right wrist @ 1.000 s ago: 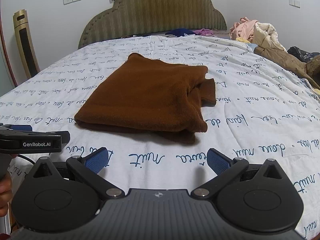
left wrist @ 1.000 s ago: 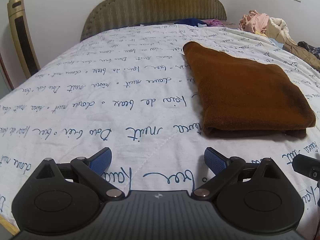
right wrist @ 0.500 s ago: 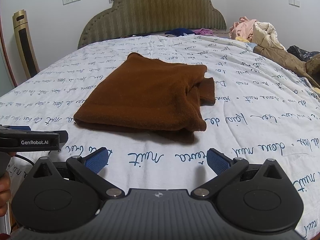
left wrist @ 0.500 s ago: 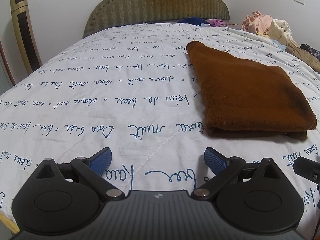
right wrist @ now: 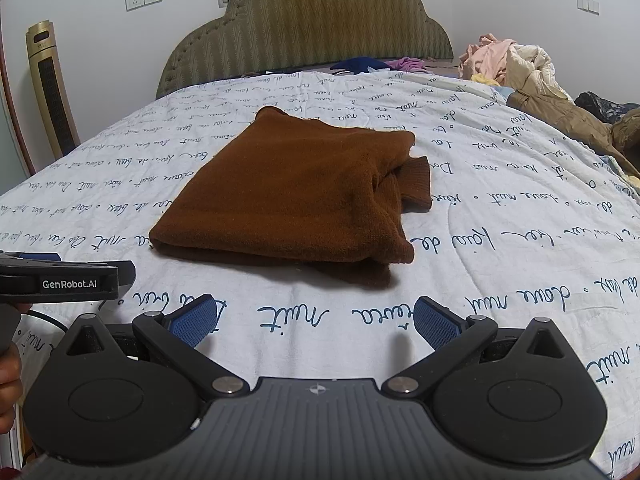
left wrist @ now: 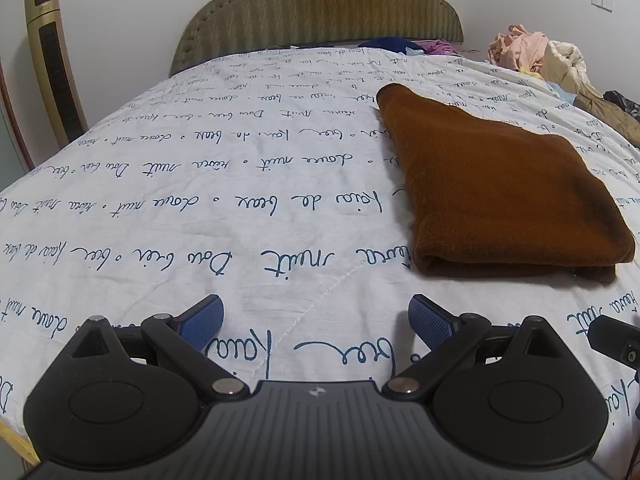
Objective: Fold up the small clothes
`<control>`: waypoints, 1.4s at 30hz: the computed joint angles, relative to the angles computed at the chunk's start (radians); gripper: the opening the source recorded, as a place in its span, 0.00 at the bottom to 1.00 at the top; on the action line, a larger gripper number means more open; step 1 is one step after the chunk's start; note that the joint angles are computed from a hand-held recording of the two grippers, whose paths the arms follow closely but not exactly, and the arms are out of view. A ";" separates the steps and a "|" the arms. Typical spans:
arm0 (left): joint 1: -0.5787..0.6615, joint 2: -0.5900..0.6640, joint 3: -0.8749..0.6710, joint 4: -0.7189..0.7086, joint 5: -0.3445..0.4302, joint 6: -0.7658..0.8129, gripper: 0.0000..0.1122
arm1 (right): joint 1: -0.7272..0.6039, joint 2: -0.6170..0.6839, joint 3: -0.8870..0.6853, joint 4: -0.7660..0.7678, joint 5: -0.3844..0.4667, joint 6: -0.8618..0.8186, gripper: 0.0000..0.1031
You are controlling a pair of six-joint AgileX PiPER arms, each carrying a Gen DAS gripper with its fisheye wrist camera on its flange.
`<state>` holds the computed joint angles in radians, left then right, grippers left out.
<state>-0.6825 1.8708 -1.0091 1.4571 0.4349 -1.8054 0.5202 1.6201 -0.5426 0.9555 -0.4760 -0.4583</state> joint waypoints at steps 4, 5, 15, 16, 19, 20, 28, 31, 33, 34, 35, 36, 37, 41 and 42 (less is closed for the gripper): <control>-0.002 0.000 0.003 0.005 0.010 -0.005 0.89 | 0.003 -0.004 0.000 0.004 -0.001 -0.005 1.00; -0.005 -0.001 0.003 0.003 0.014 -0.004 0.89 | 0.003 -0.004 0.000 0.004 -0.001 -0.005 1.00; -0.007 0.000 0.000 -0.005 0.019 0.006 0.89 | 0.003 0.000 -0.006 0.008 0.004 -0.011 1.00; -0.007 0.000 0.000 -0.005 0.019 0.006 0.89 | 0.003 -0.001 -0.007 0.009 0.004 -0.013 1.00; -0.007 0.001 0.000 -0.006 0.020 0.008 0.89 | 0.002 0.001 -0.008 0.009 0.005 -0.013 1.00; -0.007 0.001 0.000 -0.008 0.021 0.009 0.89 | 0.002 0.000 -0.008 0.010 0.005 -0.014 1.00; -0.009 0.004 -0.006 -0.019 0.029 0.031 0.89 | -0.001 0.004 -0.015 0.005 0.011 -0.016 1.00; -0.014 0.004 -0.007 -0.022 0.035 0.035 0.89 | -0.002 0.005 -0.016 0.003 0.011 -0.016 1.00; -0.013 0.004 -0.006 -0.022 0.036 0.036 0.89 | -0.001 0.005 -0.015 0.003 0.010 -0.016 1.00; -0.013 0.003 -0.005 -0.022 0.036 0.035 0.89 | -0.001 0.005 -0.015 0.003 0.010 -0.016 1.00; -0.013 0.004 -0.006 -0.022 0.035 0.036 0.89 | -0.001 0.005 -0.015 0.003 0.010 -0.016 1.00; -0.013 0.004 -0.006 -0.022 0.035 0.036 0.89 | -0.001 0.004 -0.015 0.003 0.011 -0.015 1.00; -0.013 0.003 -0.006 -0.021 0.035 0.034 0.89 | -0.001 0.003 -0.014 0.003 0.010 -0.015 1.00; -0.004 0.000 -0.001 -0.013 0.026 0.024 0.89 | 0.001 0.002 -0.012 0.001 0.007 -0.013 1.00; -0.003 -0.001 0.001 -0.007 0.023 0.017 0.89 | 0.001 0.003 -0.013 0.001 0.007 -0.013 1.00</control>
<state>-0.6852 1.8702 -1.0084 1.4498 0.4580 -1.7880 0.5210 1.6228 -0.5553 0.9563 -0.4685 -0.4713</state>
